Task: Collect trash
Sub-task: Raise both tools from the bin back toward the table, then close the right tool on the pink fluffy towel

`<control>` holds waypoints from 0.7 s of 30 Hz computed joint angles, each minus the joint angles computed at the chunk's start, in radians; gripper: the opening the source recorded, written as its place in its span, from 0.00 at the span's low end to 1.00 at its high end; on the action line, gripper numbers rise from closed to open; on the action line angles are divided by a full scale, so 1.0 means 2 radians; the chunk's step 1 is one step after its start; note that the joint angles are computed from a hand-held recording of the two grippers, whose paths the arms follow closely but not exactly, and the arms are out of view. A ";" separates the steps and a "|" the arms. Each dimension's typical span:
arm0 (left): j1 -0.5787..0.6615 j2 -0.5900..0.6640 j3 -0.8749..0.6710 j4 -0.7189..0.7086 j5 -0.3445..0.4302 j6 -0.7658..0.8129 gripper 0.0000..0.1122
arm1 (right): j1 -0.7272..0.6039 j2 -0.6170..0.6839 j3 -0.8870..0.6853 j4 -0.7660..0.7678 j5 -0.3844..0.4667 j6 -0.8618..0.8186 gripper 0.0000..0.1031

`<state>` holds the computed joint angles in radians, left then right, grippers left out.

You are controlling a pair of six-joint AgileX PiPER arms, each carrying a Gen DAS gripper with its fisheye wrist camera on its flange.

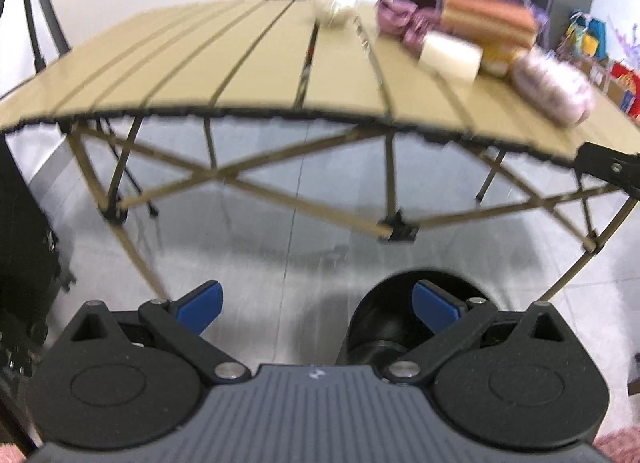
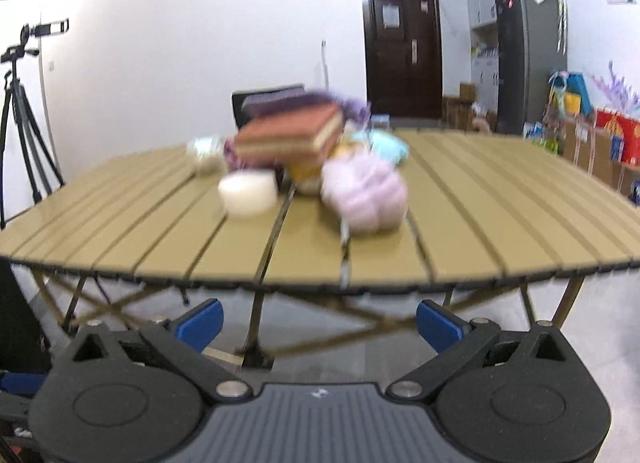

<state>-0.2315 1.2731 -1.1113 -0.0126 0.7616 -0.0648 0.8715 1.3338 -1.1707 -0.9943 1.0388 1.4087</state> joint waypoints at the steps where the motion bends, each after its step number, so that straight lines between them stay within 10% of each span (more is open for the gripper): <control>1: -0.004 0.000 -0.005 0.000 -0.004 -0.003 0.92 | -0.009 0.000 -0.003 -0.007 -0.007 -0.003 1.00; 21: -0.063 0.101 -0.162 0.067 -0.030 -0.068 0.92 | -0.129 0.062 -0.036 -0.088 -0.113 -0.023 1.00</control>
<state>-0.3581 1.4750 -1.4344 0.1220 0.7016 -0.2015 0.6131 1.4576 -1.2423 -1.1703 0.8127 1.3628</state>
